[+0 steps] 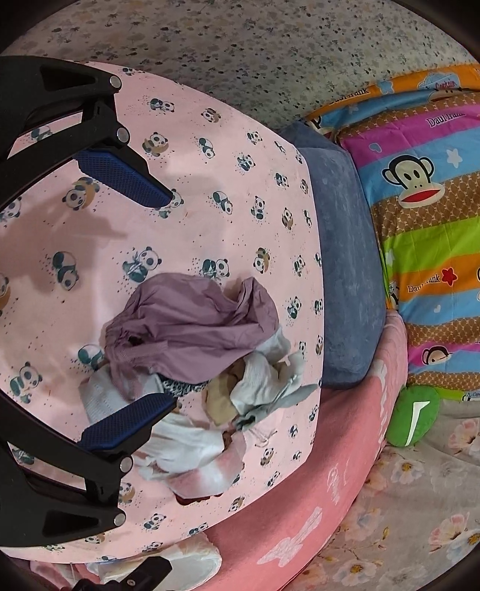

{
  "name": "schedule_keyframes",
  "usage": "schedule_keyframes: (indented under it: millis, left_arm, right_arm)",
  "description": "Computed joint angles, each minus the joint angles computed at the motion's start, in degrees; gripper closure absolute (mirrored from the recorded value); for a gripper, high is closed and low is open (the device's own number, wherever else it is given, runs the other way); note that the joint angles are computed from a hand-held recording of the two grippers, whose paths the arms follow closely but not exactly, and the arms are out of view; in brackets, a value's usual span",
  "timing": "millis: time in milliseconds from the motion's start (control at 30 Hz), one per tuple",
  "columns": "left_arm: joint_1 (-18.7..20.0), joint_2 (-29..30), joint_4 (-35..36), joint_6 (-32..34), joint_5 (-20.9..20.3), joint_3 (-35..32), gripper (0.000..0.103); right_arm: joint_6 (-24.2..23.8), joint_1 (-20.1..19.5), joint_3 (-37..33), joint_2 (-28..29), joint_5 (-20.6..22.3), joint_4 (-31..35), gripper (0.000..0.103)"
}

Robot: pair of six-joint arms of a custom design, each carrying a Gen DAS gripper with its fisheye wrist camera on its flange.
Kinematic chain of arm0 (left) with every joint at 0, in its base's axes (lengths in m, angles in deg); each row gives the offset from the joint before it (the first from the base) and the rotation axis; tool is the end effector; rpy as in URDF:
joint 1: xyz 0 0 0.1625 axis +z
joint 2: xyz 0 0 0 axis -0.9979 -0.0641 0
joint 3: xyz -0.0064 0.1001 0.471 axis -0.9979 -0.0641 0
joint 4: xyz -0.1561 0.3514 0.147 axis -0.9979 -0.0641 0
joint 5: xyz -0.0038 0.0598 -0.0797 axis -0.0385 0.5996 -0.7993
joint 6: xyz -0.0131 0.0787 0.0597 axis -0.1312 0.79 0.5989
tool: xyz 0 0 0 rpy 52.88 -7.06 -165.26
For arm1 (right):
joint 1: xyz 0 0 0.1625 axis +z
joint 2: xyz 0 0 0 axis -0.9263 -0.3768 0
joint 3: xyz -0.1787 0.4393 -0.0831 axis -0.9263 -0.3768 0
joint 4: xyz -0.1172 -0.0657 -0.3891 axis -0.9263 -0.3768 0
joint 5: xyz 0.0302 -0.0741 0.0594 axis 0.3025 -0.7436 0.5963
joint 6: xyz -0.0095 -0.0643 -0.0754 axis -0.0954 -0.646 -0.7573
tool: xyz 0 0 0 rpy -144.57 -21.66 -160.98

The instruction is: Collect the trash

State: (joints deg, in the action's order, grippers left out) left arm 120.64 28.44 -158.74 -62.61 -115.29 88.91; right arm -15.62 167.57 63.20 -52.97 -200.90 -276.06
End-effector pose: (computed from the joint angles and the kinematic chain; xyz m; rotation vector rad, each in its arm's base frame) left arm -0.1776 -0.3871 0.0722 0.2338 2.2006 -0.8849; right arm 0.1335 -0.3718 0.1370 0.3212 -2.2025 0.8816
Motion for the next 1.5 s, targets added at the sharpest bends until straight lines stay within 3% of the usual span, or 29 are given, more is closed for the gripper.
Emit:
schedule_keyframes:
  millis: [267,367,567,667,867,1000,1067,1167,1300,1400,1467,1500]
  left_arm:
    - [4.0,1.4,-6.4,7.0,-1.5,-1.7,0.007]
    - [5.4,2.1,-8.7,9.4,-3.3,-2.6,0.007]
    - [5.1,2.2,-11.7,9.5,-3.9,-0.1,0.007]
    - [5.3,1.8,-11.8,8.4,-4.2,1.0,0.007]
    - [5.3,1.1,-11.4,7.7,-3.7,1.8,0.007]
    - [5.7,1.8,-12.4,9.2,-4.2,0.9,0.007]
    - [5.9,2.9,-13.8,11.2,-4.4,0.1,0.007]
    - [6.7,4.7,-15.4,14.0,-5.4,-1.5,0.009]
    - [8.4,6.4,-15.6,16.5,-8.2,-3.7,0.026]
    - [9.1,7.0,-15.2,16.8,-9.6,-4.3,0.045]
    - [9.4,7.0,-15.6,17.0,-10.9,-4.2,0.069]
    - [9.5,6.8,-15.7,16.9,-11.4,-4.1,0.074]
  right_arm:
    - [0.8,-0.9,-4.6,2.4,0.8,4.5,0.005]
    - [1.7,-1.2,-6.5,2.9,0.6,6.7,0.011]
    - [3.4,-1.4,-5.3,3.8,3.0,9.2,0.014]
    - [5.4,-1.7,-4.3,5.0,6.0,11.9,0.02]
    - [5.9,-1.1,-5.0,7.6,8.7,16.1,0.049]
    - [5.7,-1.0,-4.9,7.8,11.0,18.4,0.085]
    - [5.9,-1.2,-4.4,7.4,11.9,18.3,0.091]
    - [6.0,-1.4,-3.2,6.8,13.1,17.2,0.093]
    - [5.4,-1.0,-1.6,5.7,12.8,15.3,0.094]
    - [5.4,-0.8,-0.2,4.7,11.9,13.7,0.094]
    - [5.3,-1.0,0.6,3.8,11.6,13.1,0.094]
    - [5.5,-1.1,1.1,3.4,11.5,12.6,0.094]
